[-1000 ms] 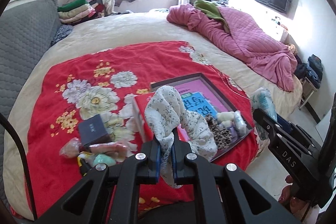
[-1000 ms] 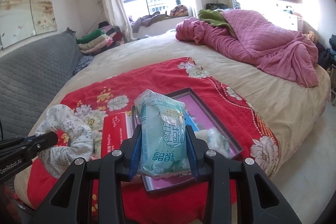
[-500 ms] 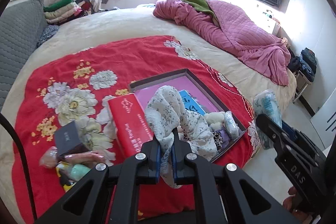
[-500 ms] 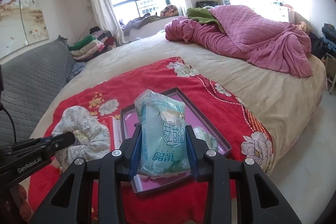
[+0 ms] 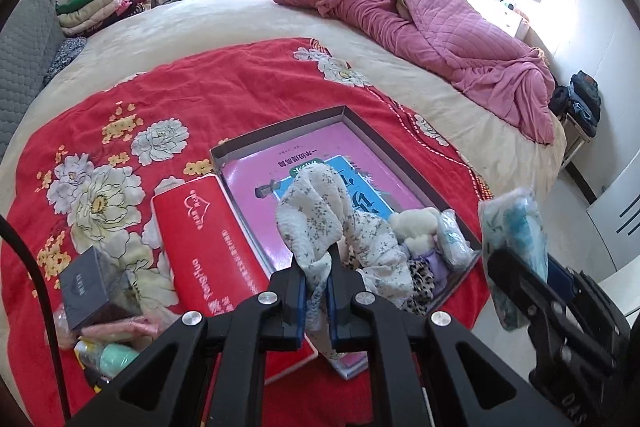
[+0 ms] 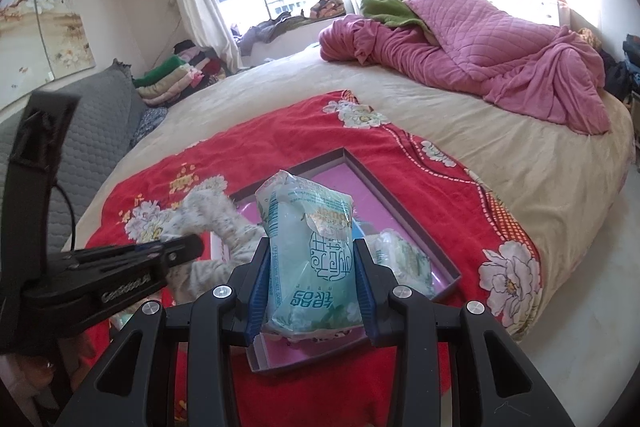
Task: Organize soft objects
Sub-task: 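Lower the scrunchie into the tray box and open the left tool while the right tool releases the wipes pack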
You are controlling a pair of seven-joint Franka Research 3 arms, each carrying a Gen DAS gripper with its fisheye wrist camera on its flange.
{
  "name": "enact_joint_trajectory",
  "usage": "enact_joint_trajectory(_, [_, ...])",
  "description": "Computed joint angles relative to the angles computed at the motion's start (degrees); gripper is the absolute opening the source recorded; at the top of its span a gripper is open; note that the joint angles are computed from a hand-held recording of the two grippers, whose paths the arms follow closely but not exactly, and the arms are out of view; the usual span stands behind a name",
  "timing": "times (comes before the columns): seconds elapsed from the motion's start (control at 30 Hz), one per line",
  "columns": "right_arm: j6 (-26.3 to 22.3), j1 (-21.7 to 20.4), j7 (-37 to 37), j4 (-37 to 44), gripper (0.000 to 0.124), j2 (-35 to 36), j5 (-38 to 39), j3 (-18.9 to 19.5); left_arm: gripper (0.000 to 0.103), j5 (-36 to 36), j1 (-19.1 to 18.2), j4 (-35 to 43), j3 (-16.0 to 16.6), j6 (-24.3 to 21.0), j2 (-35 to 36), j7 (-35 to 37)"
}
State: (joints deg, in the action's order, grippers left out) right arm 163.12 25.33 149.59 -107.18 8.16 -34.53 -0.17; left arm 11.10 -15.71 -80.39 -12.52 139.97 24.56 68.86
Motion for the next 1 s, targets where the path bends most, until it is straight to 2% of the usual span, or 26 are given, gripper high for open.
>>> enact_joint_trajectory(0.27, [-0.9,0.6,-4.7,2.4,0.04,3.4,4.0,-0.5,0.008,-0.4,-0.6,6.3,0.2,-3.6,5.1,1.4])
enact_joint_trajectory(0.5, [-1.4,1.6,-7.2,3.3,0.04,5.3,6.7,-1.4,0.008,-1.9,-0.1,7.7,0.1,-4.3,7.3,1.9])
enact_joint_trajectory(0.83, [-4.6,3.0,-12.5,7.9,0.04,10.0,11.3,-2.3,0.008,-2.9,0.3,10.4,0.3,-6.4,9.8,2.1])
enact_joint_trajectory(1.0, [-4.3,2.9,-14.5,9.5,0.041,12.4,14.9,-2.5,0.008,-2.9,0.1,12.0,0.6,-7.5,11.0,1.8])
